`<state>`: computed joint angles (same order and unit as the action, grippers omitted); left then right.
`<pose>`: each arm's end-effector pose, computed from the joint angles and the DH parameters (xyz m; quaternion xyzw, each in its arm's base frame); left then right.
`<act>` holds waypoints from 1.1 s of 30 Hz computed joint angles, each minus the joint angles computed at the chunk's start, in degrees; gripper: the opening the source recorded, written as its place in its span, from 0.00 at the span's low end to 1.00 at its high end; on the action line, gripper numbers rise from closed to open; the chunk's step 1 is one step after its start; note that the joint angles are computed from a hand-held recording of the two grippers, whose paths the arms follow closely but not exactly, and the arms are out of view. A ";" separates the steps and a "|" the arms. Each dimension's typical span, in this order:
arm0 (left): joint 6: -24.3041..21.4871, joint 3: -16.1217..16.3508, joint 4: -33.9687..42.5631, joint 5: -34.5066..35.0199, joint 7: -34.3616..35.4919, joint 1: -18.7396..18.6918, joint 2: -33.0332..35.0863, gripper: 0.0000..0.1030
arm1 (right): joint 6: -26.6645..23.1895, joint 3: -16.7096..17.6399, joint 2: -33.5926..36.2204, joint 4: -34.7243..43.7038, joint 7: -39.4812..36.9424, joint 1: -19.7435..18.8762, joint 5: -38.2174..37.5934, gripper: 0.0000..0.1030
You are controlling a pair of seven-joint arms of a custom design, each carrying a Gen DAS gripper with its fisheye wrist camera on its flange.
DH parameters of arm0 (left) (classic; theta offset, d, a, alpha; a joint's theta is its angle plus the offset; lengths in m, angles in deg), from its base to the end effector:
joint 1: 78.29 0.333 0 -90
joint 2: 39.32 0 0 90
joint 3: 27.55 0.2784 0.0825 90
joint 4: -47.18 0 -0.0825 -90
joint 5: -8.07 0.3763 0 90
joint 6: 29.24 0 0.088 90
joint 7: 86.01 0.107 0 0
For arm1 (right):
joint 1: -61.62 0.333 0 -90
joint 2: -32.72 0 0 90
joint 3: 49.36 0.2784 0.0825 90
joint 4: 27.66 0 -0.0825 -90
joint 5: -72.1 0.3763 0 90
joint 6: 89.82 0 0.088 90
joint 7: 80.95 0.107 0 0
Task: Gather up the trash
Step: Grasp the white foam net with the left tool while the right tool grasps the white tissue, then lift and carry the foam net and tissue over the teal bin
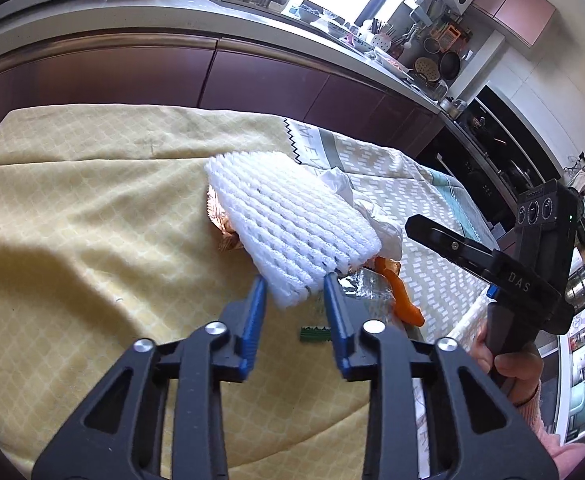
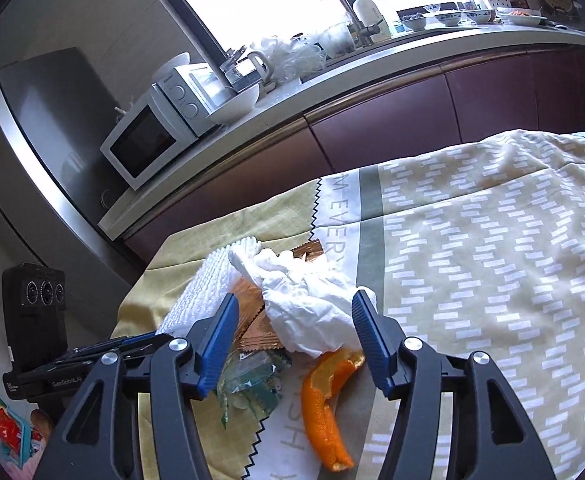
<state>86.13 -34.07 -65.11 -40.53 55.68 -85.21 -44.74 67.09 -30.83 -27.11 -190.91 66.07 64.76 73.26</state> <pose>0.5230 -0.1722 0.5132 0.3409 -0.8576 0.3707 0.1040 0.3090 0.1262 0.5289 -0.3958 0.7996 -0.1920 0.4088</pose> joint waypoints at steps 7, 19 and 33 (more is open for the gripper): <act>1.79 0.14 -1.52 -0.72 0.88 -0.13 -1.00 0.06 | -0.85 -0.71 3.44 1.81 -1.68 0.39 -0.25 0.55; 3.15 3.29 -6.82 -2.32 5.54 -0.28 -7.13 0.06 | -2.83 -0.32 5.85 3.51 -1.48 0.64 -1.91 0.19; 3.11 8.60 -11.49 -2.51 10.51 1.74 -13.50 0.06 | -2.37 2.87 -0.36 2.56 2.12 0.48 -3.56 0.13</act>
